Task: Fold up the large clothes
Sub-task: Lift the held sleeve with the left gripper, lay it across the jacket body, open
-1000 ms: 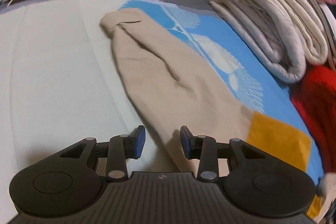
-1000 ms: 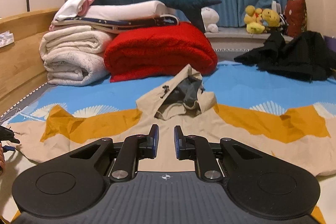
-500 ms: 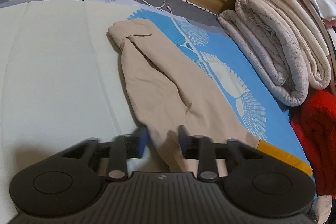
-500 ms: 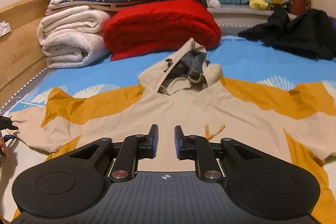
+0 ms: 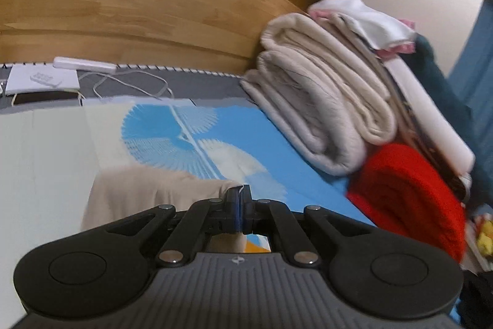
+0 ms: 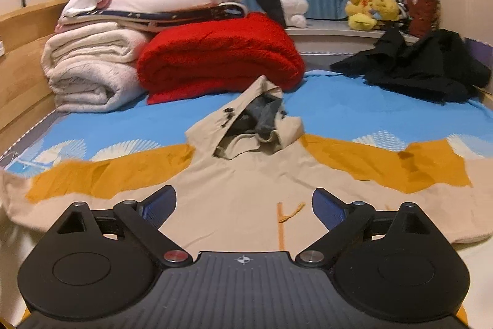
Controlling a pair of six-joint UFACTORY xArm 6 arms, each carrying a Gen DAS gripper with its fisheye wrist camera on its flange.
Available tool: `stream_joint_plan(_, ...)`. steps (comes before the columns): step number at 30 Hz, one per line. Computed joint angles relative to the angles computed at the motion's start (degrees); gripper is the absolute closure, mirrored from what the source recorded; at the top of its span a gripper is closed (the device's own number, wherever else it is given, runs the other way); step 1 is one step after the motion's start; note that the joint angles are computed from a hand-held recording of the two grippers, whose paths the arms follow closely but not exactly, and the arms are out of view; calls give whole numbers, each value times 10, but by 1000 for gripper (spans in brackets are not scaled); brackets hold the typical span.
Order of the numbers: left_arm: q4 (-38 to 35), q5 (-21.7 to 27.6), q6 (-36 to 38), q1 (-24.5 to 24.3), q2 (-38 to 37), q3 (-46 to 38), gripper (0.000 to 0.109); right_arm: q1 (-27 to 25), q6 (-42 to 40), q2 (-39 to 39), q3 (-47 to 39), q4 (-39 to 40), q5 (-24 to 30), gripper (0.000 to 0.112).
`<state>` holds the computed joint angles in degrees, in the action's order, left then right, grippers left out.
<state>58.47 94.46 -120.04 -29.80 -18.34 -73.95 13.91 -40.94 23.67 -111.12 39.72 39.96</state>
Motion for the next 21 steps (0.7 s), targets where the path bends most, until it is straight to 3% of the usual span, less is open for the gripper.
stream_joint_plan(4, 8, -13, 11, -36, 45, -16, 109, -10, 15, 1, -3, 8, 5, 17)
stream_joint_plan(8, 4, -72, 59, -11, 112, -67, 109, -21, -15, -2, 2, 6, 1, 24)
stream_joint_plan(10, 32, -63, 110, -19, 161, -119, 109, -27, -1, 3, 0, -17, -3, 45)
stream_joint_plan(12, 66, -70, 143, -33, 202, -162, 109, -36, 24, 21, -28, -33, 26, 86)
stream_joint_plan(14, 90, -101, 173, -47, 249, -209, 109, -42, 37, 35, -49, -37, 43, 93)
stream_joint_plan(16, 97, -166, 221, -57, 306, -269, 109, -40, 46, 40, -52, -44, 35, 93)
stream_joint_plan(17, 88, -226, 260, -58, 333, -294, 109, -39, 52, 43, -55, -50, 34, 92)
stream_joint_plan(19, 0, -346, 375, -53, 389, -357, 104, -35, 70, 48, -60, -63, 34, 90)
stream_joint_plan(21, -120, -466, 482, -39, 426, -368, 92, -33, 80, 58, -71, -70, 41, 79)
